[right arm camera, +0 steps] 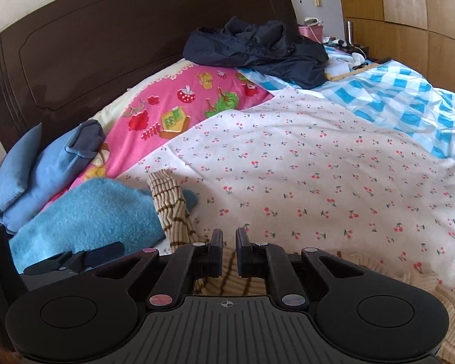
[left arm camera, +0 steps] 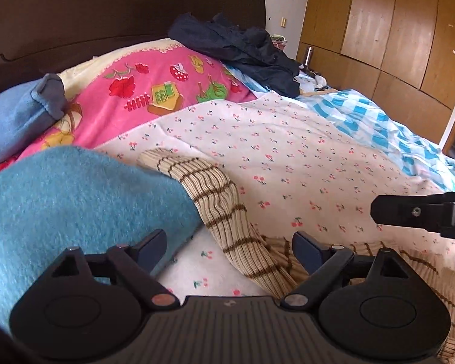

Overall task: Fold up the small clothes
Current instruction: 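Grasp the other sleeve cuff with the right gripper, then lift the held sleeve and lay it across the sweater body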

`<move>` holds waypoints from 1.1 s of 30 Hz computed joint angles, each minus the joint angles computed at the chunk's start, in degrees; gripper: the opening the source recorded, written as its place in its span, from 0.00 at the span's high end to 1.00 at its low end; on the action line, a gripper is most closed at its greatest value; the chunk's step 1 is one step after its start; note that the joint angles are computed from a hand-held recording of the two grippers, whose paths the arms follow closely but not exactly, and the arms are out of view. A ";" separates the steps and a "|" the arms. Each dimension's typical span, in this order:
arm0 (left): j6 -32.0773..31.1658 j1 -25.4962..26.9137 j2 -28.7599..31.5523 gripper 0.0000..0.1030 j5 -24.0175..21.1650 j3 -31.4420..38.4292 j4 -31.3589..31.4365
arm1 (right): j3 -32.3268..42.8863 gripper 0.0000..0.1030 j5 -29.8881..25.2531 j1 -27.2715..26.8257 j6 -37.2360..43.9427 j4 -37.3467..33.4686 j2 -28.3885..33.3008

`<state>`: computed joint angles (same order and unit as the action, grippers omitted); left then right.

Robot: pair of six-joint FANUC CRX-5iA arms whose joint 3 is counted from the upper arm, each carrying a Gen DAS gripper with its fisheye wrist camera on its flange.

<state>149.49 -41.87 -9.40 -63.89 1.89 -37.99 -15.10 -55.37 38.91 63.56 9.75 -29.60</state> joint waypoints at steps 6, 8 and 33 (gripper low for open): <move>-2.53 1.94 4.12 0.52 -2.58 1.97 1.70 | 0.99 0.87 0.28 0.13 -0.60 1.08 2.37; -0.93 4.65 2.42 0.61 1.09 -1.40 5.70 | 3.20 0.87 -0.66 -0.62 2.40 -0.03 4.88; -1.70 11.54 -5.87 0.74 17.09 -14.14 13.92 | 28.13 0.76 -5.65 -5.22 12.69 -19.45 33.95</move>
<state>147.79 -30.33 -15.27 -46.80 -12.25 -24.07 13.03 -61.02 33.69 76.25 -9.70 4.35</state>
